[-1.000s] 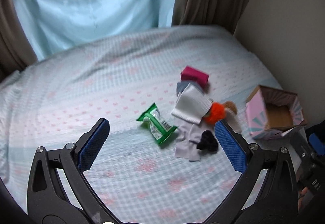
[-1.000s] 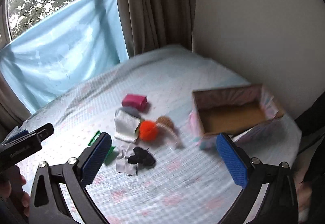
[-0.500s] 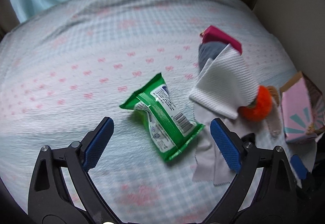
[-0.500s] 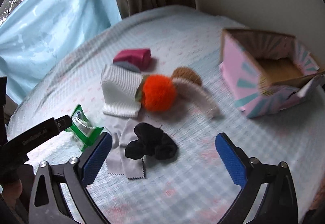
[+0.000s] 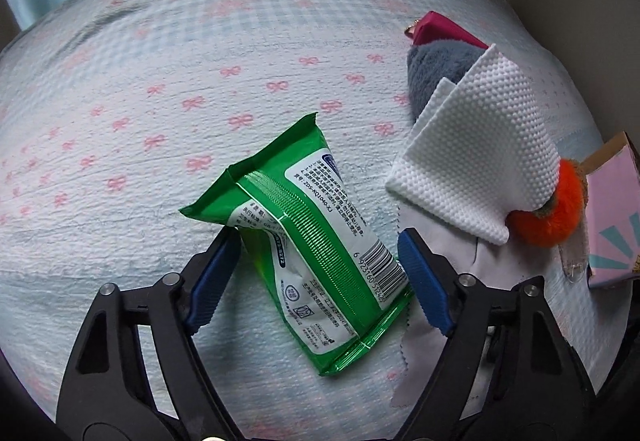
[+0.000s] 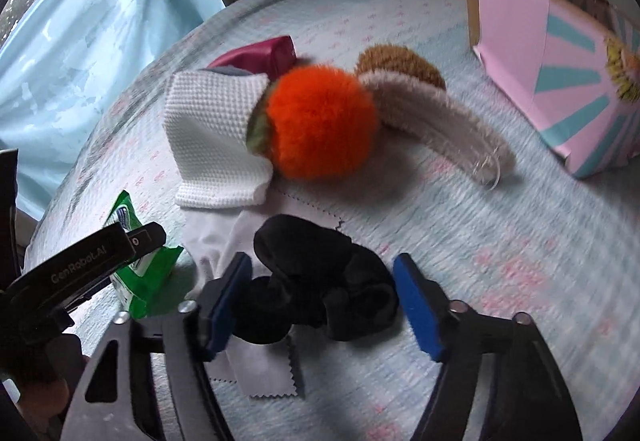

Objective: Organize soft objects
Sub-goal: 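Grasp the green wet-wipe pack with the left tool while the right tool grasps the black sock, then carry the wipe pack and black sock into the cardboard box and release both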

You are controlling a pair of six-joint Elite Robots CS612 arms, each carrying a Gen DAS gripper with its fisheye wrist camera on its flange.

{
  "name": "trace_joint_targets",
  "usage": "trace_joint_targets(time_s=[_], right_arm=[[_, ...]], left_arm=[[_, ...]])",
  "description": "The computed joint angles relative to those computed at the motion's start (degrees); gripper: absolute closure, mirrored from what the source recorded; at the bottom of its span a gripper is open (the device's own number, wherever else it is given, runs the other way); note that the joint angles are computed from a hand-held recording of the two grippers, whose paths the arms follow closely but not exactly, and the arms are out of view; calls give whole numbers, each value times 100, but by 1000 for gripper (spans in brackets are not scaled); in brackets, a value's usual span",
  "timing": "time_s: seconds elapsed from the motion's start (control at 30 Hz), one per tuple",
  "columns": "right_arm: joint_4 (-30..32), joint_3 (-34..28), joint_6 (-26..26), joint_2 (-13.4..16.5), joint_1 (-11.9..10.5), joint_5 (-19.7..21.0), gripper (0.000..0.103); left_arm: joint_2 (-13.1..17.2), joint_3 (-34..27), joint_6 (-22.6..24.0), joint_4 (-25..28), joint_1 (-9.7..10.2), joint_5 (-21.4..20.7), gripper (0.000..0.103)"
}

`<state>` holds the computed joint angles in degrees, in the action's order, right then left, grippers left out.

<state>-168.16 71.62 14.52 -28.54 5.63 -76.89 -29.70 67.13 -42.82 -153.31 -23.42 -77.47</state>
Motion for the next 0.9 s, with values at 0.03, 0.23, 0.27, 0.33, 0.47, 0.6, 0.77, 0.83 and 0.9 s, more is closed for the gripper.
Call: trace_joint_targets(time_s=[0.03,0.23,0.27,0.33,0.47,0.6,0.77,0.83,0.9], right_arm=[[-34,18,25,-1,-7,13,44],[5,115,-186,-61,-3,-211,67],[-23,166,-249,-85,-8,-216,69],[-24,196,-316,-104,-20,-164,74],[-42,231,-423,-136,-21,-139,79],[-118,286,-466,-177,-17,-151,80],[-173,385,-515,-283,-27,-199,81],[-162,411,-537,-344,-32,-213,81],[-132,453,-573,-431,-39,-214,81]], left_arm=[[3,0,11,-11,-4,15,27],[-4,30,43,-34,-22,48,36],[-18,57,64,-52,-31,67,37],[-34,83,89,-92,-46,101,45],[-78,135,73,-160,-47,167,57],[-118,193,34,-221,-24,152,66],[-240,332,-39,-295,-13,171,67],[-332,414,-76,-345,-10,176,67],[-429,476,-16,-351,-24,239,67]])
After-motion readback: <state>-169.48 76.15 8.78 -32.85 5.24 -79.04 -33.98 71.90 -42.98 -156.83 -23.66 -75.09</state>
